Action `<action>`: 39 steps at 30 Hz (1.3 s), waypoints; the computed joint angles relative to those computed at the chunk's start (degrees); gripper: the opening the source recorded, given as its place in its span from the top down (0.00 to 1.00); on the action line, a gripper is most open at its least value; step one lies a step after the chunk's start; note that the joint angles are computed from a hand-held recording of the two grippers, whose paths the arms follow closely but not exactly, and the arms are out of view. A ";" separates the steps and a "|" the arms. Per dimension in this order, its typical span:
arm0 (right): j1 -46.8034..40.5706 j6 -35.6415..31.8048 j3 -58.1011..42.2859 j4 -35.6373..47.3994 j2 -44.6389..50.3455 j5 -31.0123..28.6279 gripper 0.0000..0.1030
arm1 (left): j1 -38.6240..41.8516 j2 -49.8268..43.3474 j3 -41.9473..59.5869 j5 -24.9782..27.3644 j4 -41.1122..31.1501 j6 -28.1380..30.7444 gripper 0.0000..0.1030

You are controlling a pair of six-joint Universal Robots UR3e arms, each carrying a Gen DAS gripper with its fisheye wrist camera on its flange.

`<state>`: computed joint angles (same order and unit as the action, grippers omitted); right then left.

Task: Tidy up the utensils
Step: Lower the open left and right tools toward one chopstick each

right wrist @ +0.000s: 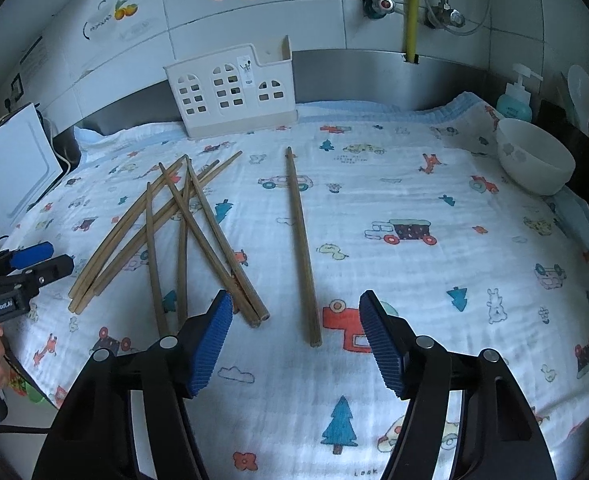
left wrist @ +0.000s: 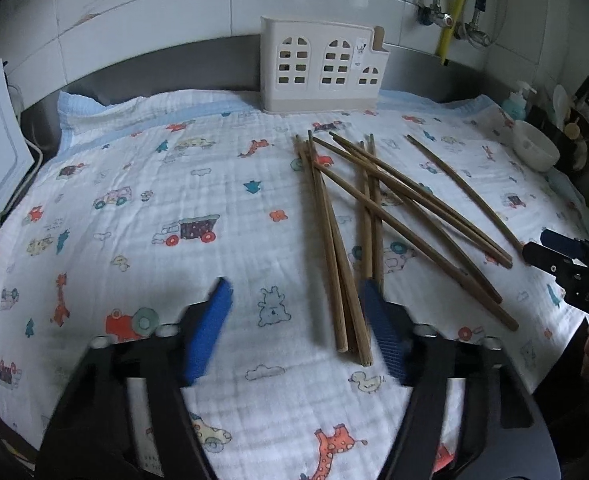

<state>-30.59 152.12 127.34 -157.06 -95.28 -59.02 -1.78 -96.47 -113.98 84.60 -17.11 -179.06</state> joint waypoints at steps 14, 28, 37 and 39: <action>0.93 0.68 -2.60 -0.58 4.00 -1.16 0.47 | 1.21 -3.72 1.35 -4.61 0.18 0.38 0.72; 1.08 0.47 -4.49 0.13 6.66 -1.74 0.73 | 1.79 -6.10 2.02 -3.26 1.25 0.67 0.83; 4.49 1.57 -4.03 -6.52 8.57 -7.19 0.81 | 1.88 -6.78 1.81 -3.82 2.77 1.35 0.83; 5.25 1.82 -3.80 -8.24 9.01 -8.39 0.88 | 1.42 -7.46 2.35 -3.09 3.19 1.45 0.83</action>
<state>-25.34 153.94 123.54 -165.30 -86.27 -67.41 -0.36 -103.93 -111.63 81.51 -13.92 -177.61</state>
